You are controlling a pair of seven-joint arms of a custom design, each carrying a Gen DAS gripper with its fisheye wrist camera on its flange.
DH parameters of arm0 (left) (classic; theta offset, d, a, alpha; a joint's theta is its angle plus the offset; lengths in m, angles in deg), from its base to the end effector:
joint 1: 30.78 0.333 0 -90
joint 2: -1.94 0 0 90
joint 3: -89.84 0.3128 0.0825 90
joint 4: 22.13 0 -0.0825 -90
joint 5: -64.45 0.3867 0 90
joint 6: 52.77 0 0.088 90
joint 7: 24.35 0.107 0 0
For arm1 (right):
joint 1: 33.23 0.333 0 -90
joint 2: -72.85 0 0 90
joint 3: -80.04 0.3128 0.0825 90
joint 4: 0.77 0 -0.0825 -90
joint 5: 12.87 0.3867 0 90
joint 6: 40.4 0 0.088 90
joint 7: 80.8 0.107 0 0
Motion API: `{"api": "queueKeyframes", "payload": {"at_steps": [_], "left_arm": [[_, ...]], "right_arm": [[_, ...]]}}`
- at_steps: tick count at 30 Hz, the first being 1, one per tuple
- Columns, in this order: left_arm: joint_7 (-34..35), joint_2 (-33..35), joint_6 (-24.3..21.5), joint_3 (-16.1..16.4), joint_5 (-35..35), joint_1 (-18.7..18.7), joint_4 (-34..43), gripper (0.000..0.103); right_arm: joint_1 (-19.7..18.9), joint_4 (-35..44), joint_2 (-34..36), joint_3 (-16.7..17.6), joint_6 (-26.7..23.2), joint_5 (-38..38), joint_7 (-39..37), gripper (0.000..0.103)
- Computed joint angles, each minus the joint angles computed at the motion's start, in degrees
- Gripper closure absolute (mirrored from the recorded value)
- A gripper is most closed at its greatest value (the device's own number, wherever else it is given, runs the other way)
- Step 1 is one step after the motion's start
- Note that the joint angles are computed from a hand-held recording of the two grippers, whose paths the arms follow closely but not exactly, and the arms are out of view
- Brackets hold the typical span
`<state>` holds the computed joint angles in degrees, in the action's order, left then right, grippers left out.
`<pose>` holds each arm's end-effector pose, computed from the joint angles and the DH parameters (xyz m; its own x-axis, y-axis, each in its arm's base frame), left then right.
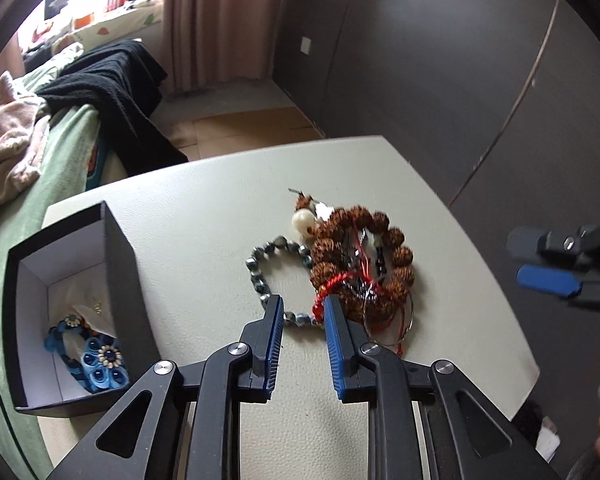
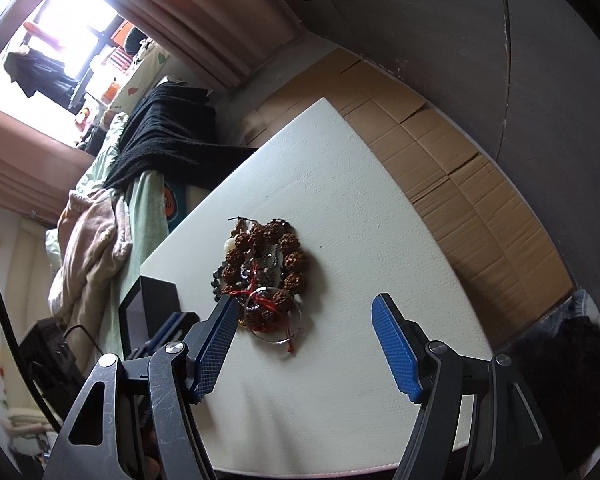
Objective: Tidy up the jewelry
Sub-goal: 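Lower the left gripper onto the red string charm and close it, then lift the red string charm into the black box and open the left gripper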
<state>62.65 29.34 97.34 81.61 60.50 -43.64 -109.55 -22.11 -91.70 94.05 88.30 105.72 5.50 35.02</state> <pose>0.6940 -0.2450 0.4515 -0.2729 -0.9490 0.1581 -0.8122 0.1392 -0.5666 0.6772 0.2179 0.4875 -0.2044 -0.8239 -0.5286 -0.8576 0.4110 -0.3090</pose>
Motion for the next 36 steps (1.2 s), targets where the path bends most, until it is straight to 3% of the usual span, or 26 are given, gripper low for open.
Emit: {"api": "queueKeyframes", "payload": {"at_steps": [9,18,23,26,30,36], "left_arm": [[1.96,3.81,-5.71,0.78,3.72,-1.81,4.89,0.081],[6.37,5.14,-5.18,-0.48,2.19,-1.02,6.49,0.080],[7.51,5.31,-4.89,-1.15,-0.17,-0.27,6.46,0.080],[10.41,6.04,-5.72,-3.24,-4.11,1.63,7.37,0.094],[11.14,5.18,-6.22,-4.12,-8.04,2.77,6.54,0.096],[15.53,1.17,-2.97,-5.93,-14.56,5.35,2.22,0.096]], "right_arm": [[-0.79,1.03,0.41,0.18,-0.78,1.10,-1.39,0.033],[-0.34,2.79,1.60,0.19,-2.24,0.61,-1.57,0.033],[0.44,3.59,2.15,-0.10,-3.22,-0.91,-0.92,0.033],[0.90,4.07,2.51,-0.20,-3.66,-1.88,-0.46,0.033],[1.17,5.24,3.34,-0.22,-4.47,-2.80,-0.38,0.033],[1.85,7.11,4.73,-0.48,-5.79,-4.58,0.72,0.033]]}}
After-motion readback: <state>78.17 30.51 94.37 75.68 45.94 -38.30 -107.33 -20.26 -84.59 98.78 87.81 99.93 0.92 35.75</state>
